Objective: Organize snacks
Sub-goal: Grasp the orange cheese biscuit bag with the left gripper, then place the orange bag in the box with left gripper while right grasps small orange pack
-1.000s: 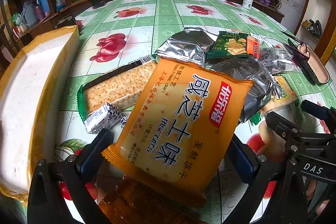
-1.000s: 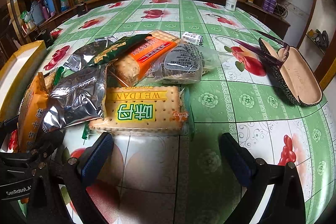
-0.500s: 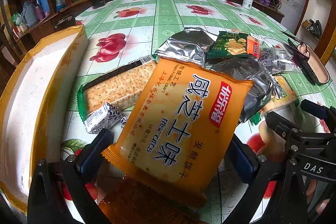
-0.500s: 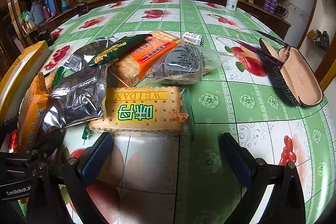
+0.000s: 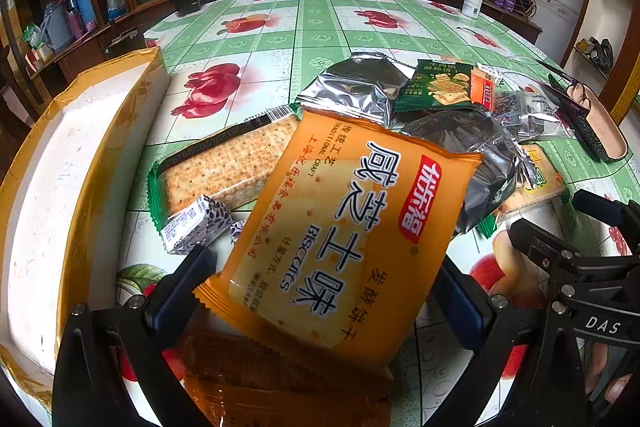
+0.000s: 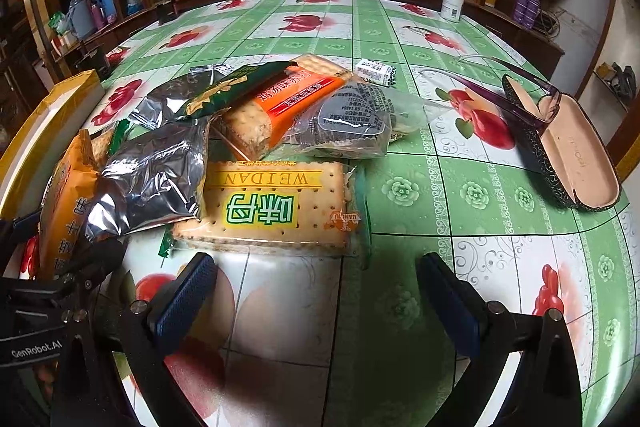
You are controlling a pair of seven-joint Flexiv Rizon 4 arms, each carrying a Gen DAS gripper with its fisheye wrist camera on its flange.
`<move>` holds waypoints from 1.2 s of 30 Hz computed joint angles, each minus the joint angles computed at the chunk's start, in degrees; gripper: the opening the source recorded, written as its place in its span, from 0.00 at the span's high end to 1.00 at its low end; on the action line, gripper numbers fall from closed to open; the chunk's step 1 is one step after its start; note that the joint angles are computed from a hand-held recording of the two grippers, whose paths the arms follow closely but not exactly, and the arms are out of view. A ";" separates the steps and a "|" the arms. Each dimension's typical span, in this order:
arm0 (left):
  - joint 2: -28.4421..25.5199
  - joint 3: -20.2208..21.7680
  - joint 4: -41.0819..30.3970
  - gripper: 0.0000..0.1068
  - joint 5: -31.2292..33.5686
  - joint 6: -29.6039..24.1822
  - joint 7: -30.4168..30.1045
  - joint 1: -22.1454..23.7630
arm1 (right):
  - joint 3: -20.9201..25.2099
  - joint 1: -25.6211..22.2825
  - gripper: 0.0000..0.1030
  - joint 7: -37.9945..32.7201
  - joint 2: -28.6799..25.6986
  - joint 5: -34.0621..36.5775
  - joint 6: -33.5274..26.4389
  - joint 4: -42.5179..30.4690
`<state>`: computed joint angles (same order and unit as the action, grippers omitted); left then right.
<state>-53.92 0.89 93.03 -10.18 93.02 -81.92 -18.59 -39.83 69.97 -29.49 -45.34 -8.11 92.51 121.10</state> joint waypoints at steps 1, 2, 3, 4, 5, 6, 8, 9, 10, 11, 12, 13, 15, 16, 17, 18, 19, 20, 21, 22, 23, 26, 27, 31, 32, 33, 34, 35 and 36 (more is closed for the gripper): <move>0.22 -0.02 0.18 0.04 0.12 -0.32 0.15 0.07 | 0.15 -0.16 0.01 -0.28 0.02 -0.08 0.44 0.09; 0.72 -0.55 0.56 0.04 0.40 -1.12 0.71 0.53 | 0.20 -0.24 0.01 -0.67 -0.08 -0.07 1.08 0.20; 1.21 -1.26 0.95 0.04 0.81 -2.00 1.54 1.20 | 0.26 -0.31 0.01 -1.16 -0.25 0.06 1.68 0.24; 1.27 -1.15 0.90 0.04 0.77 -2.41 1.54 1.18 | 0.34 -0.38 0.01 -1.62 -0.36 0.36 2.05 0.25; 1.59 -1.46 1.69 0.04 0.82 -1.85 1.41 1.50 | 0.35 -0.29 0.01 -1.96 -0.44 0.79 2.34 0.30; 1.64 -2.57 1.96 0.04 0.84 -1.51 1.44 2.25 | 0.42 -0.25 0.01 -2.29 -0.50 1.26 2.63 0.35; 3.99 -8.58 6.16 0.04 1.96 1.63 3.76 7.41 | 0.71 -0.39 0.01 -2.95 -0.53 2.18 3.12 0.32; 5.31 -12.03 9.01 0.04 3.02 4.48 4.96 10.55 | 0.87 -0.45 0.01 -3.28 -0.46 2.55 3.11 0.26; 6.29 -14.17 10.99 0.04 3.84 6.36 5.64 12.59 | 1.04 -0.48 0.01 -3.53 -0.38 2.93 3.26 0.28; 7.39 -16.65 13.00 0.04 5.01 7.64 6.54 15.16 | 1.17 -0.48 0.01 -3.78 -0.32 3.26 3.39 0.32; 8.20 -20.05 14.99 0.04 6.37 8.12 7.55 18.75 | 1.23 -0.43 0.01 -4.05 -0.27 3.50 3.33 0.32; 8.55 -22.78 16.59 0.04 7.28 8.65 8.03 21.62 | 1.20 -0.30 0.01 -4.25 -0.27 3.66 3.08 0.27; 8.88 -27.82 20.00 0.04 7.78 9.36 9.07 27.32 | 1.10 -0.11 0.01 -4.51 -0.22 3.76 2.65 0.23; 8.76 -28.37 20.36 0.04 8.89 9.18 8.11 28.44 | 0.94 0.09 0.01 -4.57 -0.28 3.70 2.30 0.17; 8.75 -28.07 20.70 0.04 8.68 9.51 7.62 28.56 | 0.79 0.26 0.01 -4.59 -0.29 3.54 1.87 0.09; 8.51 -27.73 20.90 0.05 8.71 10.13 7.25 28.64 | 0.65 0.43 0.01 -4.56 -0.32 3.33 1.57 0.05; 8.20 -27.53 20.54 0.05 8.69 9.95 7.04 28.46 | 0.74 0.36 0.01 -4.54 -0.28 3.19 1.73 0.07; 8.01 -27.91 20.46 0.05 8.69 9.70 6.77 28.86 | 0.76 0.33 0.01 -4.54 -0.26 3.10 1.78 0.11; 7.70 -28.93 20.42 0.05 8.98 9.51 6.73 29.83 | 0.78 0.29 0.01 -4.49 -0.26 3.07 1.87 0.14; 7.17 -29.54 19.77 0.05 9.36 9.14 7.12 30.27 | 0.74 0.34 0.01 -4.44 -0.32 3.04 1.84 0.09; 7.01 -29.43 19.10 0.05 9.51 8.74 7.50 29.81 | 0.72 0.36 0.01 -4.42 -0.33 2.99 1.76 0.06; 6.51 -26.81 15.88 0.05 8.30 6.52 8.36 25.96 | 0.76 0.30 0.01 -4.37 -0.27 2.89 1.80 0.12; 6.33 -25.62 14.61 0.05 7.67 4.93 8.96 24.48 | 0.76 0.30 0.01 -4.35 -0.27 2.87 1.81 0.13; 5.23 -17.23 9.94 0.05 4.31 1.93 9.76 15.74 | 0.77 0.28 0.01 -4.32 -0.26 2.83 1.83 0.13; 5.01 -14.88 9.30 0.13 3.84 2.74 9.38 13.53 | 0.80 0.25 0.01 -4.31 -0.27 2.83 1.86 0.11; 4.78 -14.40 8.81 0.36 3.34 2.26 9.62 12.93 | 0.82 0.24 0.01 -4.33 -0.33 2.80 1.89 0.04; 4.64 -13.95 8.39 0.35 2.77 1.46 9.70 12.47 | 0.92 0.18 0.01 -4.40 -0.33 2.79 2.09 0.04; 4.43 -14.34 8.35 0.35 2.47 1.67 9.91 12.76 | 1.14 0.02 0.01 -4.53 -0.29 2.83 2.41 0.05; 4.33 -15.71 8.81 0.35 2.54 2.33 10.46 13.94 | 1.47 -0.25 0.01 -4.73 -0.19 2.98 2.94 0.10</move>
